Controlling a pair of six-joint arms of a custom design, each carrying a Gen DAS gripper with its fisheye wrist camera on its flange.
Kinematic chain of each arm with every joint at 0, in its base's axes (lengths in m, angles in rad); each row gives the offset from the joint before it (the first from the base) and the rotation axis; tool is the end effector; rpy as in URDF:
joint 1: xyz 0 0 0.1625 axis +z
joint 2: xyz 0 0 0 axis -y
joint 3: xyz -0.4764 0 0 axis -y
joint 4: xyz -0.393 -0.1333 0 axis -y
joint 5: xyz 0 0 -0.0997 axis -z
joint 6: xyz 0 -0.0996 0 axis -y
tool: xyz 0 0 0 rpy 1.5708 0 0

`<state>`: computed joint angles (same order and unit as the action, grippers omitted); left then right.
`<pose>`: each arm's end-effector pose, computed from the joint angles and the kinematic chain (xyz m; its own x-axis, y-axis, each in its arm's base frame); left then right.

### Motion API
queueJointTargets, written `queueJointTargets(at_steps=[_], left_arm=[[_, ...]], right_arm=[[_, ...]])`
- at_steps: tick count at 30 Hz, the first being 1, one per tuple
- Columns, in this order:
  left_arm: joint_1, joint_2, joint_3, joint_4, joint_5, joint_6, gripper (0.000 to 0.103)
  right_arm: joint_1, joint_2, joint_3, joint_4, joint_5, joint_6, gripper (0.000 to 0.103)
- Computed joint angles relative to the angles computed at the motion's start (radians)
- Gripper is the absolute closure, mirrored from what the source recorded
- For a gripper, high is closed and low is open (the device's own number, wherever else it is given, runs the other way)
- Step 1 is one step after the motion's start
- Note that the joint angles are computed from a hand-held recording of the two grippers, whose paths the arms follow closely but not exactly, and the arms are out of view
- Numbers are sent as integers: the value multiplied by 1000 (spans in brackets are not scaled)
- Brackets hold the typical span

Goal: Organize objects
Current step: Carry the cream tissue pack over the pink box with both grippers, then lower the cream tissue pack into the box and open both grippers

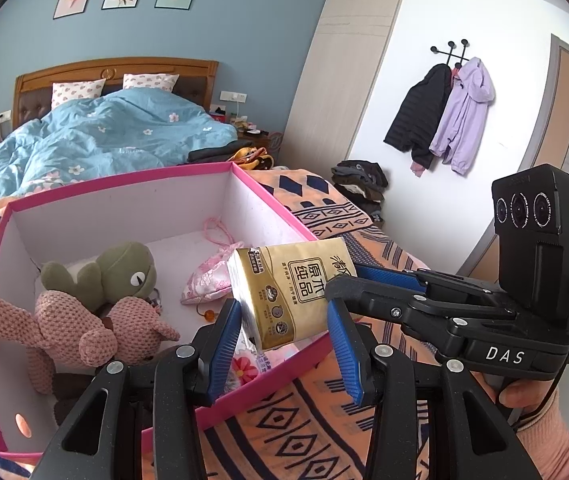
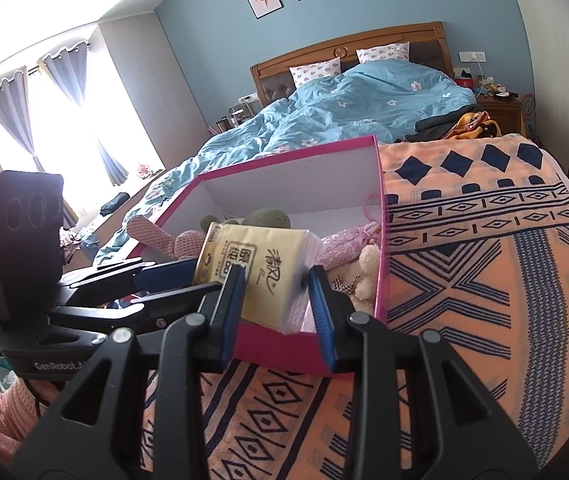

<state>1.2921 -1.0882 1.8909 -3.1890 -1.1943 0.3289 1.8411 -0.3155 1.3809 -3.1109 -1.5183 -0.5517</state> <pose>-0.0099 -0.6524 0.3109 -0.8549 0.2114 -0.4737 0.4911 0.6242 -0.6076 0.3411 -0.7121 -0.0764 -0.6896 -0.6960 0.1998 -0.7033 0.5781 -0.4137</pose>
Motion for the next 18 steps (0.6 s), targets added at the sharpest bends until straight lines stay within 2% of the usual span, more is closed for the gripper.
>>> queueJointTargets(at_steps=[18], left_arm=[[18, 16, -30, 44, -12, -38, 58]], right_arm=[[2, 26, -39, 26, -34, 12, 67]])
